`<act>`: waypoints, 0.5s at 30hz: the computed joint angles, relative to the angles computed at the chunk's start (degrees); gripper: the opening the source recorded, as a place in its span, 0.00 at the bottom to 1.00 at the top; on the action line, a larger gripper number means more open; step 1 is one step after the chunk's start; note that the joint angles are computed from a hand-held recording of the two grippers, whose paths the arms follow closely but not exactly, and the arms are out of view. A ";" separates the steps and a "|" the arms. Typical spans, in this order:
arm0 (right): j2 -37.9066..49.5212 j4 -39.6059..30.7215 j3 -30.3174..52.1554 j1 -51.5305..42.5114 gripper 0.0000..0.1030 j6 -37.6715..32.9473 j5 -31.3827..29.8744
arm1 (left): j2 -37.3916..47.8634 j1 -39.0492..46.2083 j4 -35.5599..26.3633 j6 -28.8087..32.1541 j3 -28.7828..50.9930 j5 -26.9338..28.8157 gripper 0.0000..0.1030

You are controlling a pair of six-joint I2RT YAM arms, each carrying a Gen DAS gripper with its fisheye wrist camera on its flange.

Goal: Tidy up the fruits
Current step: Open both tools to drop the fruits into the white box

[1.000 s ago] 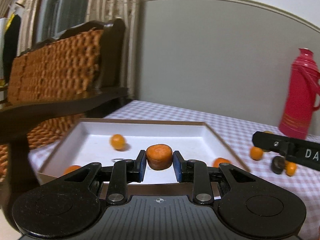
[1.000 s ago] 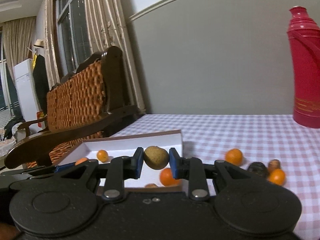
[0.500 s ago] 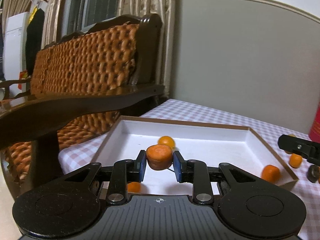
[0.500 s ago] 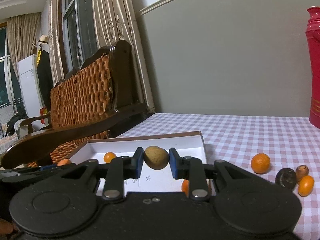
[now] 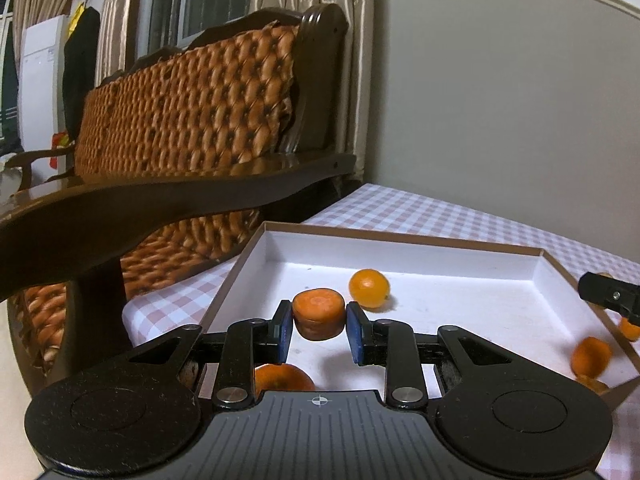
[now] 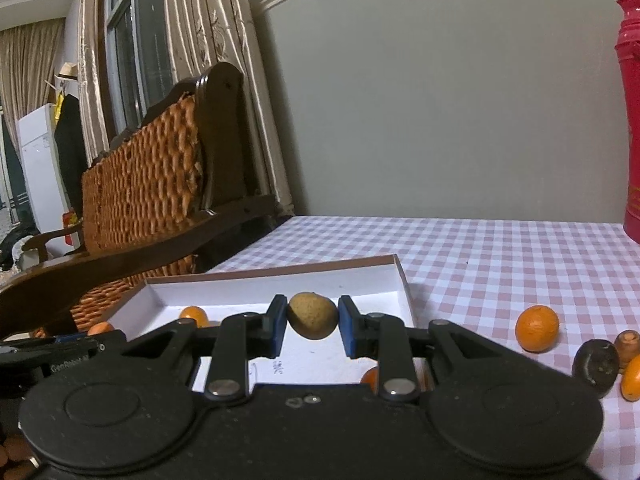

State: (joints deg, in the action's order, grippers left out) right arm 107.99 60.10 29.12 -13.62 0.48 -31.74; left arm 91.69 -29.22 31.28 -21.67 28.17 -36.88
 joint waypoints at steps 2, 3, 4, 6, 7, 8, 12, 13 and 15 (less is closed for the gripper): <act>1.21 -0.47 1.19 0.63 0.20 -0.10 1.27 | 1.68 1.00 -0.75 0.31 1.55 0.42 0.28; 1.62 -0.98 1.78 1.14 0.23 -0.36 2.43 | 2.42 1.43 -1.55 0.25 2.35 0.34 0.29; 2.06 -1.24 2.28 1.64 0.33 -0.48 3.59 | 3.13 1.99 -2.84 -0.41 3.26 0.64 0.29; 2.69 0.61 2.03 1.61 0.54 0.73 4.49 | 2.83 2.79 -4.71 -1.61 3.88 2.19 0.45; 2.82 2.83 1.24 0.99 0.59 2.08 3.74 | 2.19 2.39 -4.62 -1.89 3.53 1.50 0.61; 2.41 4.80 0.22 0.25 0.60 3.19 2.89 | 1.41 1.90 -3.54 -1.91 2.77 0.52 0.87; 0.89 15.02 -4.55 -4.21 0.88 7.65 -1.90 | -3.04 -3.07 2.64 1.68 -1.21 -7.63 1.00; 0.57 16.34 -5.18 -5.37 0.90 8.15 -3.20 | -3.67 -4.11 2.54 2.04 -1.46 -9.18 1.00; -0.16 17.66 -6.14 -7.33 0.92 7.66 -5.07 | -5.04 -5.63 2.35 2.05 -2.31 -11.28 1.00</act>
State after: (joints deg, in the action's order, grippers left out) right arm 107.83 77.76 22.99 -20.95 8.14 -36.81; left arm 86.65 -34.84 33.63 -19.62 25.85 -48.16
